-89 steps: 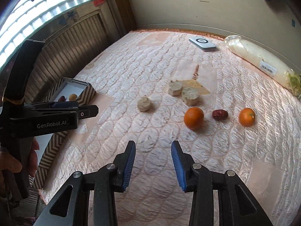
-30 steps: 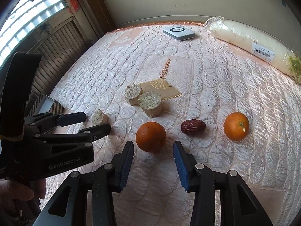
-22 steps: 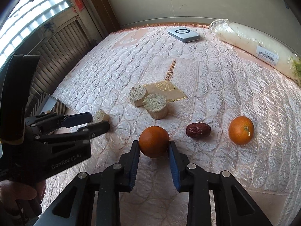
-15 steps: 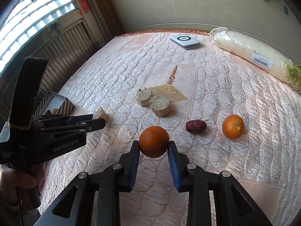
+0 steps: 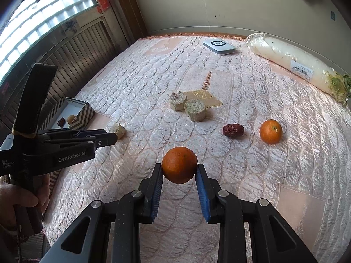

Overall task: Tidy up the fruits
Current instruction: 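Carry the yam slice with the left tool while the right tool carries the orange to the tray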

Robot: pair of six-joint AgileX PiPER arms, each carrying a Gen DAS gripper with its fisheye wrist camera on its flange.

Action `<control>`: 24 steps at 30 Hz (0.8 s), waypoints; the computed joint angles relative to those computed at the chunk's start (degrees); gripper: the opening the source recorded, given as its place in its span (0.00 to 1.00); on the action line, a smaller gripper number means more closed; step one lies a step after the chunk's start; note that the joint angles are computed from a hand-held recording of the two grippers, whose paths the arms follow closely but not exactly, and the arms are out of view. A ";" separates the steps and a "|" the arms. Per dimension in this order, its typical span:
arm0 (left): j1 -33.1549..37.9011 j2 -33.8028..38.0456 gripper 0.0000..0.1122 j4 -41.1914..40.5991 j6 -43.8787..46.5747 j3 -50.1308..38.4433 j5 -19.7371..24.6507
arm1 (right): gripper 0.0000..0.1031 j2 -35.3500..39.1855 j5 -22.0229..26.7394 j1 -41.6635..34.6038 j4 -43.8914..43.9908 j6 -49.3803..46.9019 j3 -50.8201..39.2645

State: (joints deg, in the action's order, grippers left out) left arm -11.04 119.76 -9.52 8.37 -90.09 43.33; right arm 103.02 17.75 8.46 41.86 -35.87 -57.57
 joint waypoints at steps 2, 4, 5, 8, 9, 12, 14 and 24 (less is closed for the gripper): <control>-0.29 0.06 0.23 0.83 -0.04 0.09 0.19 | 0.28 -0.28 -0.11 -0.26 0.52 -0.28 0.52; -0.64 0.27 0.25 1.77 -0.53 -0.13 0.35 | 0.28 -0.46 -0.21 -0.52 1.31 -0.65 0.99; -0.75 0.42 0.26 1.92 -0.70 -0.39 0.39 | 0.28 -0.51 -0.32 -0.54 1.41 -0.57 1.16; -1.24 0.92 0.29 2.65 -1.56 -1.26 0.27 | 0.28 -0.45 -0.01 -0.72 1.71 -0.92 1.15; -1.41 1.26 0.31 2.79 -1.80 -1.77 0.29 | 0.28 -0.56 -0.08 -0.64 1.77 -0.88 1.27; -1.26 1.99 0.32 1.55 -1.07 -2.61 -0.21 | 0.28 -0.62 -0.24 -0.47 1.66 -0.57 1.31; -0.85 1.79 0.32 0.41 -0.71 -2.03 -1.36 | 0.28 -0.80 -0.34 -0.27 1.74 -0.44 1.42; 0.21 -2.12 0.23 2.11 -1.15 2.21 -3.70 | 0.28 -0.68 0.60 1.73 -0.44 1.38 -0.73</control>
